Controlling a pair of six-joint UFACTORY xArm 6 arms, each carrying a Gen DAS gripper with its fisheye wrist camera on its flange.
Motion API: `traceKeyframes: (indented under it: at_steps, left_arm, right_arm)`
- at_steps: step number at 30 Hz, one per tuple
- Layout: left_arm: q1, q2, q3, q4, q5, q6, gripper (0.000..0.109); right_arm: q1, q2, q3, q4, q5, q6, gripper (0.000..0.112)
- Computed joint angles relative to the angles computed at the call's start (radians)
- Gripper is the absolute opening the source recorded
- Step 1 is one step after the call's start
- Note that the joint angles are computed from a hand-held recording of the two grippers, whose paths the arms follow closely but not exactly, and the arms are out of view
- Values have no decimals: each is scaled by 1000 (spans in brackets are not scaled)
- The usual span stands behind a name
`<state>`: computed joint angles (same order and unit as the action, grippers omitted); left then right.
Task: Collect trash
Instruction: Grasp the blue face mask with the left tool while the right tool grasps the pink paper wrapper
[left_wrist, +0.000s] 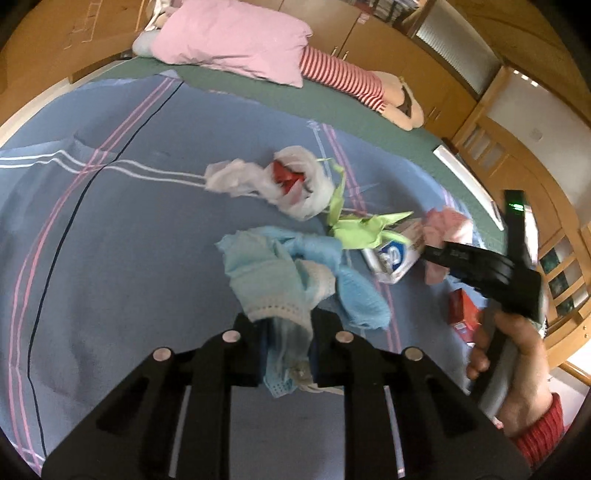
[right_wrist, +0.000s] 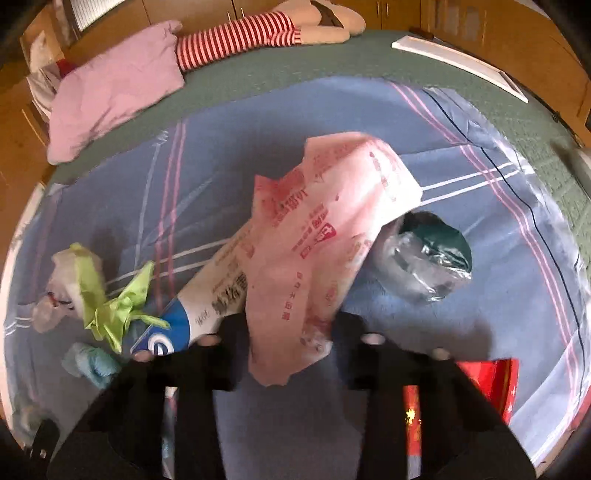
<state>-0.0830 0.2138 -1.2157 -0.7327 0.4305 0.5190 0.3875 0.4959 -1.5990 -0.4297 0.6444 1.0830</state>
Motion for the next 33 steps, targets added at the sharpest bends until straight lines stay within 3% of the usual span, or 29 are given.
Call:
traceKeyframes:
  at_steps: [4, 8, 10, 12, 14, 15, 17, 19, 21, 25, 33]
  left_arm:
    - [22, 4, -3, -45, -4, -18, 19]
    - [40, -5, 9, -72, 1, -24, 19]
    - [53, -17, 15, -88, 54, -4, 19]
    - [80, -21, 2, -141, 220, 76, 21]
    - [83, -21, 1, -109, 350, 108, 26]
    - [72, -31, 14, -70, 365, 111, 31]
    - [47, -72, 66, -20, 332, 119, 68]
    - [48, -108, 102, -60, 315, 150, 84]
    - [64, -108, 100, -105, 334, 151, 86]
    - [81, -79, 80, -68, 344, 45, 86]
    - [30, -60, 76, -15, 297, 66, 85]
  right_arm:
    - [30, -130, 155, 35, -64, -70, 24]
    - [91, -283, 334, 168, -99, -234, 24]
    - [131, -353, 415, 238, -96, -315, 24]
    - [172, -398, 459, 252, -44, -345, 25]
    - [197, -421, 480, 204, -8, -299, 38]
    - [206, -435, 490, 182, 6, -274, 43]
    - [216, -470, 521, 121, 6, -190, 72]
    - [220, -518, 566, 56, -16, -88, 77]
    - [219, -568, 617, 27, -36, 5, 77]
    - [209, -606, 656, 8, -35, 85, 77]
    - [191, -655, 730, -12, -71, 233, 77]
